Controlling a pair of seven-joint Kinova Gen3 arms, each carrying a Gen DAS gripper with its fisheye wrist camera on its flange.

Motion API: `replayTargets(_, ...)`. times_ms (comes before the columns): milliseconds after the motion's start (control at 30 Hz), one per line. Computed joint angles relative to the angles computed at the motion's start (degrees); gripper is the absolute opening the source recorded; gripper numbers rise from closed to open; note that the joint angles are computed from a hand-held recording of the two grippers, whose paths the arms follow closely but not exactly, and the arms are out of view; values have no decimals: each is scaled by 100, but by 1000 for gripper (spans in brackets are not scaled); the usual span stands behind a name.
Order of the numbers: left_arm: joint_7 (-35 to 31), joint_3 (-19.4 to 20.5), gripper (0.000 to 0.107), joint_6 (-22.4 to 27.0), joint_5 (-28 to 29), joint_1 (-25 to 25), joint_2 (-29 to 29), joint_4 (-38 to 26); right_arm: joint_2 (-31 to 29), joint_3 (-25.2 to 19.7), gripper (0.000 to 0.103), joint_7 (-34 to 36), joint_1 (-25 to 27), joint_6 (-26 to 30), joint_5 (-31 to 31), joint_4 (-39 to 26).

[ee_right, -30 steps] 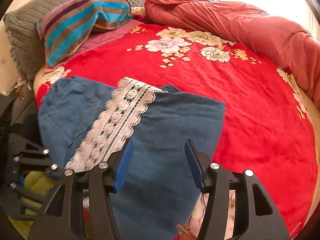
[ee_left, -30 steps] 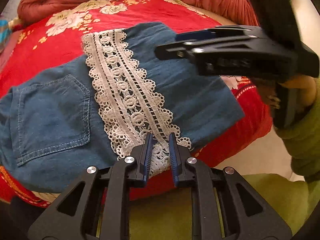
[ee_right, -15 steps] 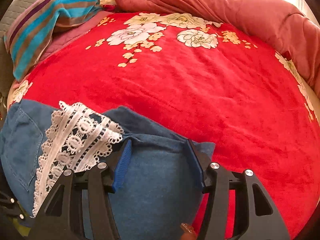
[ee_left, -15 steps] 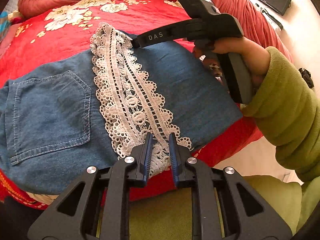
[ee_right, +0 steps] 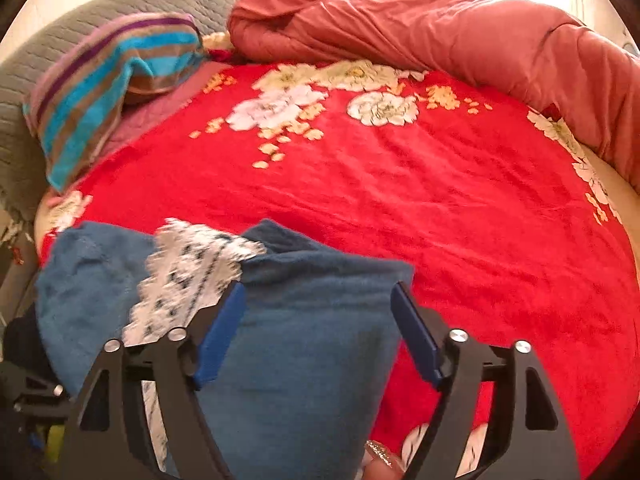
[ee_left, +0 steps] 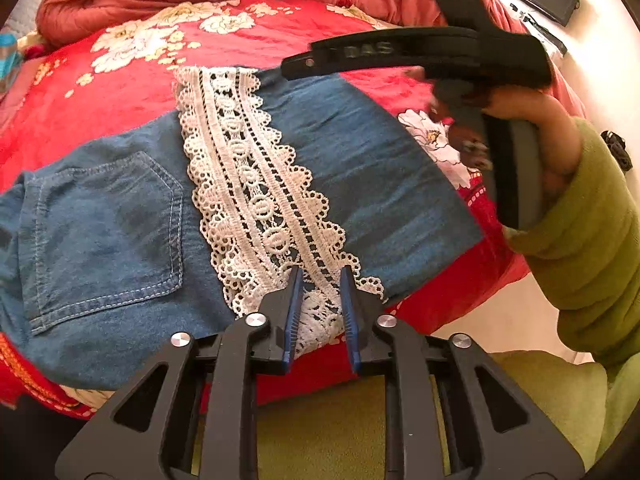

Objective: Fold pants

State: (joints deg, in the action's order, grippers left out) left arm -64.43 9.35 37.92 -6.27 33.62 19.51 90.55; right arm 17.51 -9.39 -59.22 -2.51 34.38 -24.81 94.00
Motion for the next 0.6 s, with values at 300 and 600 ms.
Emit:
replayTargets(300,1136,-350,61,180,-1012,526,-226,8,-616,-67,95,1020,547,5,-1267,549)
replayTargets(600,2210,-351,88,547,-1875,652,-446,108,-959,243,95,1573,464,0,-1866,758)
